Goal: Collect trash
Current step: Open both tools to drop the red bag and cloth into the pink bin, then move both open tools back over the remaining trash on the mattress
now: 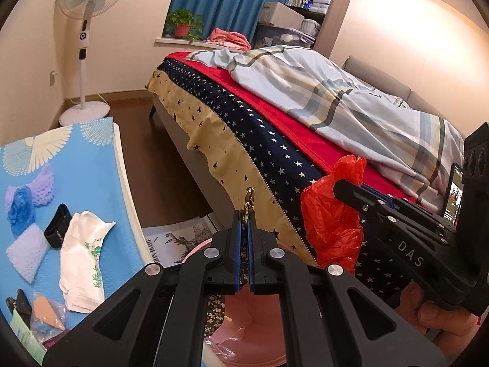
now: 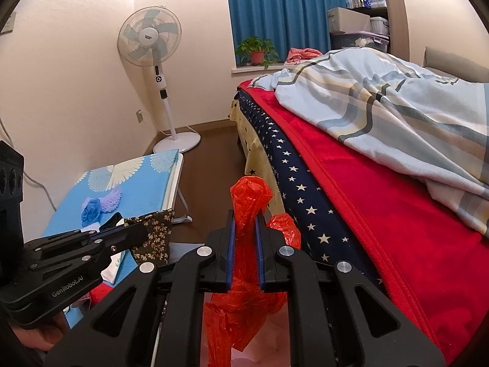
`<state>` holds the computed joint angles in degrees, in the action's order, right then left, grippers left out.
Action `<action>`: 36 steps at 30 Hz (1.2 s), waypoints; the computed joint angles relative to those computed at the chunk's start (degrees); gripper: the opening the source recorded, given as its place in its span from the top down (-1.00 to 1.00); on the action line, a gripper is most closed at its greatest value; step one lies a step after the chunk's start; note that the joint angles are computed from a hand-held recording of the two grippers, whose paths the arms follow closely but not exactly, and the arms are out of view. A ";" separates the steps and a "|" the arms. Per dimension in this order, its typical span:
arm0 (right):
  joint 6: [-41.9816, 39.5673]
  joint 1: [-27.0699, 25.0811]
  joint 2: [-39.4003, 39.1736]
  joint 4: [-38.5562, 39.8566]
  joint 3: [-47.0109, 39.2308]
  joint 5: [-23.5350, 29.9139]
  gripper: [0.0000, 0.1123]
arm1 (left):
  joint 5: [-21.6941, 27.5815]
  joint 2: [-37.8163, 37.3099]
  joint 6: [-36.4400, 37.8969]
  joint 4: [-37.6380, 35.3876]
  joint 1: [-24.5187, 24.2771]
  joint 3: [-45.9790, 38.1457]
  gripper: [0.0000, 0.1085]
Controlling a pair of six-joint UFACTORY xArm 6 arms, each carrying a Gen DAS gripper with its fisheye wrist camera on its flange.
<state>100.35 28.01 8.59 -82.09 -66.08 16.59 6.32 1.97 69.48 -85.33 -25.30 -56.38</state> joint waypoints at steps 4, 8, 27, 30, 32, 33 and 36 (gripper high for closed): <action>-0.03 -0.26 0.08 0.12 0.04 -0.34 0.79 | 0.17 0.62 -1.02 1.03 0.11 -0.35 0.94; -0.29 -0.33 0.13 0.30 0.07 -0.45 0.78 | 0.09 0.96 -1.73 1.80 -0.02 -0.49 0.94; 2.49 -0.27 -0.51 -0.84 0.66 1.16 0.18 | -1.18 -1.07 -8.97 8.85 0.88 2.34 0.60; 4.12 -0.10 -0.97 -2.90 0.93 1.22 0.18 | -1.97 -2.49 -8.38 7.91 1.05 3.45 0.60; 5.09 0.07 -1.15 -4.25 0.90 1.18 0.18 | -2.43 -3.76 -8.02 7.37 1.20 4.53 0.60; 5.51 0.21 -1.20 -4.91 0.85 1.17 0.18 | -2.82 -4.65 -7.23 6.55 1.27 5.23 0.60; 6.08 0.82 -1.32 -6.62 0.70 1.38 0.18 | -3.88 -7.30 -5.50 4.47 1.68 7.36 0.60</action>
